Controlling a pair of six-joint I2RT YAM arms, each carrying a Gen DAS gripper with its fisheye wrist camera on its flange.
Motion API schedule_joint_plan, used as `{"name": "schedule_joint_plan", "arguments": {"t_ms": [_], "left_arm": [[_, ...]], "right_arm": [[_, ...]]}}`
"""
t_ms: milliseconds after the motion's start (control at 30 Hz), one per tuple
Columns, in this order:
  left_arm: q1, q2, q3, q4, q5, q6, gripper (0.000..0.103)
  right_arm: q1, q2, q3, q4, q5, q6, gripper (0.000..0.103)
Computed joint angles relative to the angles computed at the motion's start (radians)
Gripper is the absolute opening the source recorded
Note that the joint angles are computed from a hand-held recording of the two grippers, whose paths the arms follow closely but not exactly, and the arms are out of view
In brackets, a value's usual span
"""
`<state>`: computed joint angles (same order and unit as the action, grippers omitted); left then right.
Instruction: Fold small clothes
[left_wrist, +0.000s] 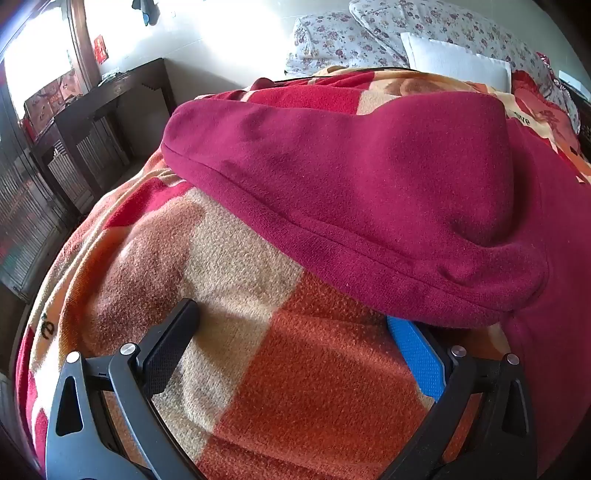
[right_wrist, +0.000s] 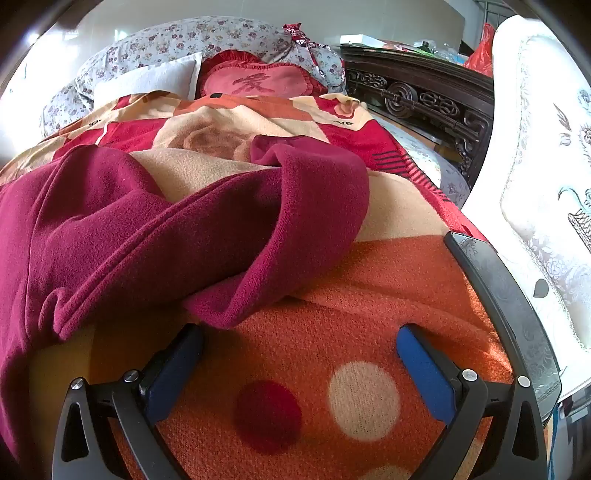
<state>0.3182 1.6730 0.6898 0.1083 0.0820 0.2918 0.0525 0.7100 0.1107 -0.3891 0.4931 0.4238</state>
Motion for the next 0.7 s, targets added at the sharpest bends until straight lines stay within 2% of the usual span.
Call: {"name": "schedule_joint_plan", "arguments": {"t_ms": [600, 700], "left_arm": [[0.002, 0.001, 0.002, -0.004, 0.003, -0.001, 0.102], [0.004, -0.001, 0.017, -0.043, 0.0, -0.009, 0.102]], "right_arm": [[0.013, -0.004, 0.003, -0.014, 0.013, 0.011, 0.103], [0.016, 0.003, 0.007, -0.014, 0.016, 0.014, 0.103]]}}
